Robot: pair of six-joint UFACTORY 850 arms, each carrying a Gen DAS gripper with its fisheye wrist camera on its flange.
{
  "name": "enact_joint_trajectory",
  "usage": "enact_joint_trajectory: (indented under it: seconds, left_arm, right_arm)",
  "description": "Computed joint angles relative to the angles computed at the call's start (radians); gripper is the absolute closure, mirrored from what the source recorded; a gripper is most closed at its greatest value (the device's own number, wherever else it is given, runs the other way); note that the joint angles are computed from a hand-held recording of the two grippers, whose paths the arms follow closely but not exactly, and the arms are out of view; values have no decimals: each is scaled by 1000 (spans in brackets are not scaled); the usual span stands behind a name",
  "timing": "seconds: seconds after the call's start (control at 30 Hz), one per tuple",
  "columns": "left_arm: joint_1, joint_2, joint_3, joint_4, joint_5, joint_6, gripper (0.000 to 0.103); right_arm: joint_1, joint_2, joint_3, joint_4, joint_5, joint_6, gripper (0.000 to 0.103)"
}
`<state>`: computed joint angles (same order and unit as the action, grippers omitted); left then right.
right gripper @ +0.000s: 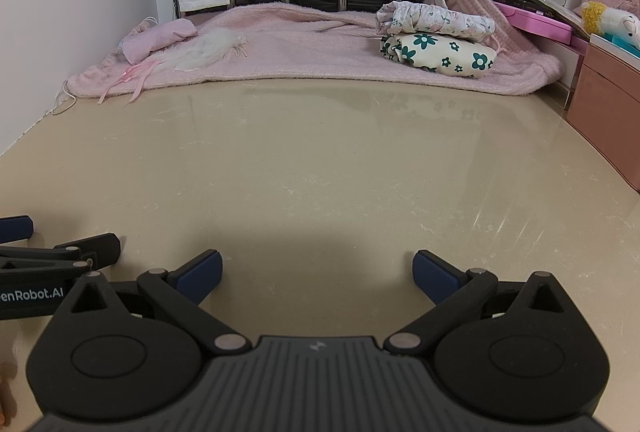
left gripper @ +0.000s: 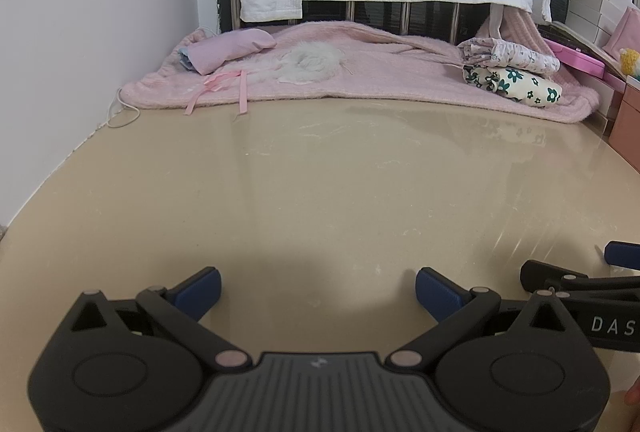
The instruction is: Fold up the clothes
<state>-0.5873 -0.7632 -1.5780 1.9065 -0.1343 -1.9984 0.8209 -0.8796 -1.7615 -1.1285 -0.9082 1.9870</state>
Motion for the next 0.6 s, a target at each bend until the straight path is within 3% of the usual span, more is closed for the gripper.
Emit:
enact_joint_trajectory:
  seconds: [0.6]
  left_arm:
    - [-3,2,3,6,-2,-8,0]
  right_arm:
    - [0,-1,0,0,0,0,1]
